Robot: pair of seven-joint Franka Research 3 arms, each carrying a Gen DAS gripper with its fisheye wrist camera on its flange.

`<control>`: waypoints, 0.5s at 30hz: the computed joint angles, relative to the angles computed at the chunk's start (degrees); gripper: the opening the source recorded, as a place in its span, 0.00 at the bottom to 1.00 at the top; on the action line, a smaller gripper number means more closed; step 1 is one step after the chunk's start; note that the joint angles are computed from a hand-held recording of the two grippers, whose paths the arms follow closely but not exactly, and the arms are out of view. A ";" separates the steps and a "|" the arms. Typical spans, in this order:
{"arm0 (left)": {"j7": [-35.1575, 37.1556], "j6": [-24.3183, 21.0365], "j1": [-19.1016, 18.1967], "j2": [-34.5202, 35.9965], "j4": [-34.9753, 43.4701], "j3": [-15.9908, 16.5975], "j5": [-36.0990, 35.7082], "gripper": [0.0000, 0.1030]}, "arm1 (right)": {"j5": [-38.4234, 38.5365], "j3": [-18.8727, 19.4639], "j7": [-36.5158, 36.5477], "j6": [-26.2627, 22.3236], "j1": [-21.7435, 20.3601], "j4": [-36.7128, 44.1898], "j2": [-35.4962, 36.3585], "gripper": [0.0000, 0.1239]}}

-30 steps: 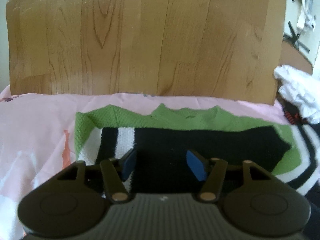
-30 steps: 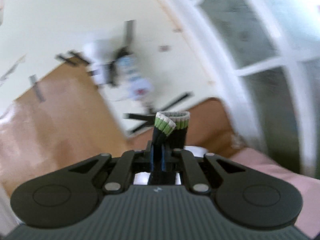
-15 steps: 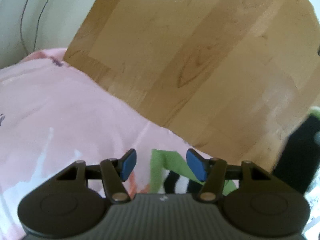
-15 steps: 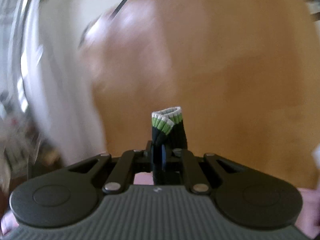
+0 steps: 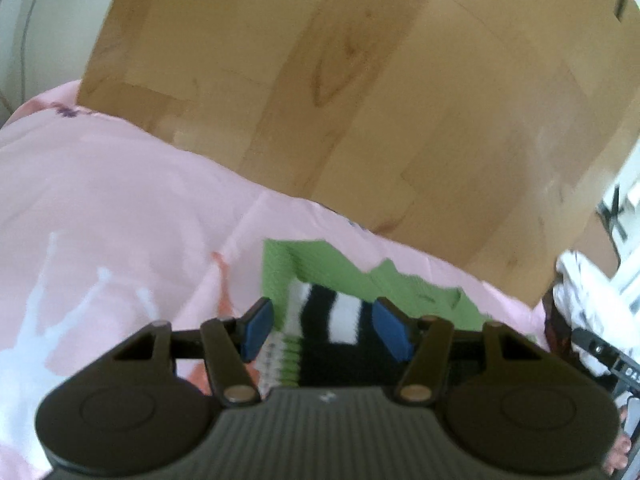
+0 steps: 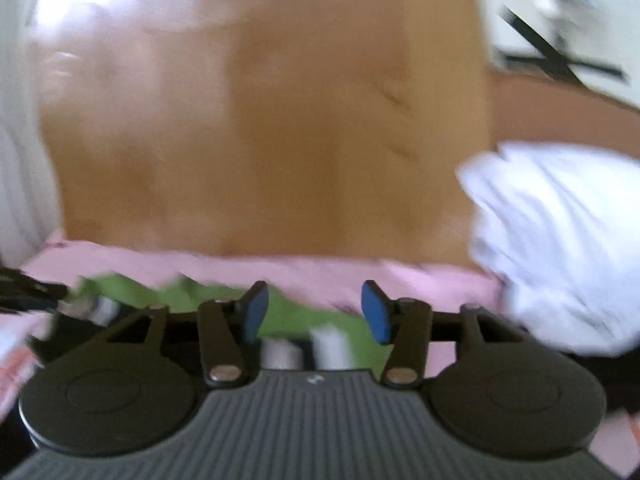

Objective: Fold small clothes

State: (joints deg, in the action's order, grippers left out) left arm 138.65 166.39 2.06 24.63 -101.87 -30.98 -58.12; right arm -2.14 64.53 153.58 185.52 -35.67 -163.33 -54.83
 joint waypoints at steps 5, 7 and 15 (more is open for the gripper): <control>-2.43 4.47 -1.85 0.09 -1.43 0.23 6.09 0.56 | -1.14 -2.09 -4.75 4.25 1.35 -1.99 8.24 0.53; -3.32 5.16 -0.83 0.40 -1.59 -1.05 7.55 0.56 | -2.53 -0.25 -8.32 0.51 -0.92 0.64 10.39 0.06; -10.97 8.24 -2.99 1.47 -2.42 0.38 18.77 0.54 | -2.38 6.33 -0.26 -5.42 -8.11 1.84 2.22 0.04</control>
State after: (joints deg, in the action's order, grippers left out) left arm 127.69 174.62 -0.93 26.11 -104.29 -30.60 -39.35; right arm -4.52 70.86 153.32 180.10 -43.78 -161.48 -52.61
